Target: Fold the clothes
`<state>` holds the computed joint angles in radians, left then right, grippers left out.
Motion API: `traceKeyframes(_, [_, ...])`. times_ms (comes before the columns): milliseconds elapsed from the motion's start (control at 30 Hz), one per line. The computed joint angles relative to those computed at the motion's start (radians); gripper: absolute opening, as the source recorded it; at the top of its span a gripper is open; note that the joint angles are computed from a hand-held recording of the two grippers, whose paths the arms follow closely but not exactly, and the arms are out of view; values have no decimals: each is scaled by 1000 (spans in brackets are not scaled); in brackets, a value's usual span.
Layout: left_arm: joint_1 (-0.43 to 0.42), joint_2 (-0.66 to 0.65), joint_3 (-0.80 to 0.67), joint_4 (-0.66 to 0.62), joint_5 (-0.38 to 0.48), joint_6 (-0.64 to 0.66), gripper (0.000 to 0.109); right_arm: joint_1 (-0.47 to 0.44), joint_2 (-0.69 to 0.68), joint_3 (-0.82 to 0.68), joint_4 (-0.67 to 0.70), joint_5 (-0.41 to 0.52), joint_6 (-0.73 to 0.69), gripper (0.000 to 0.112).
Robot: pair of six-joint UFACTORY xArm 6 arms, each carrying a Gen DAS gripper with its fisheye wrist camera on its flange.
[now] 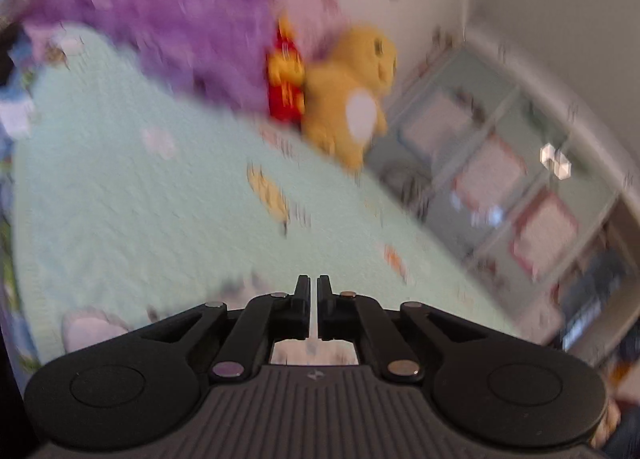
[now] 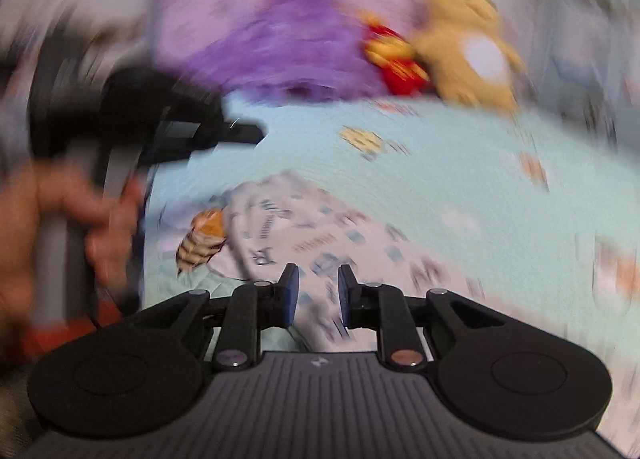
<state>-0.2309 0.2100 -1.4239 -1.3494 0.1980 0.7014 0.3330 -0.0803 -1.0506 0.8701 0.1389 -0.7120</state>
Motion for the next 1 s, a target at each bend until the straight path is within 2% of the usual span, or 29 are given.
traceKeyframes(33, [8, 16, 3, 93, 24, -101, 0, -28, -8, -6, 84, 56, 23, 21])
traceKeyframes(100, [25, 51, -3, 203, 76, -234, 0, -76, 7, -12, 133, 172, 117, 20])
traceKeyframes(133, [37, 58, -13, 205, 104, -252, 0, -81, 9, -4, 131, 185, 128, 11])
traceKeyframes(167, [49, 63, -24, 178, 131, -244, 0, -78, 12, 8, 142, 172, 122, 6])
traceKeyframes(200, [60, 64, -33, 168, 154, -255, 0, -77, 9, 10, 130, 175, 132, 6])
traceKeyframes(333, [71, 38, -57, 124, 252, -257, 1, -76, -26, 21, 164, 155, 140, 10])
traceKeyframes(433, [51, -7, -65, 66, 352, -209, 2, -96, -80, 63, 154, 127, 168, 13])
traceKeyframes(533, [22, -69, -39, 13, 472, -222, 9, -141, -148, 124, 155, 113, 198, 13])
traceKeyframes(667, [-39, -151, 28, -61, 572, -191, 13, -218, -248, 231, 97, 110, 343, 13])
traceKeyframes(700, [-51, -155, 38, -56, 544, -183, 14, -233, -266, 252, 97, 108, 363, 13])
traceKeyframes(767, [-80, -141, 57, -7, 402, -219, 14, -252, -298, 289, 104, 106, 381, 13])
traceKeyframes(833, [-85, -94, 67, 145, 253, -394, 14, -259, -307, 302, 124, 108, 378, 13])
traceKeyframes(867, [-75, -66, 77, 194, 230, -464, 14, -259, -310, 306, 154, 114, 358, 13])
traceKeyframes(900, [-55, -37, 85, 201, 240, -492, 8, -258, -307, 303, 184, 124, 335, 13])
traceKeyframes(1000, [-9, -17, 98, 53, 295, -463, 5, -249, -268, 266, 285, 152, 257, 13])
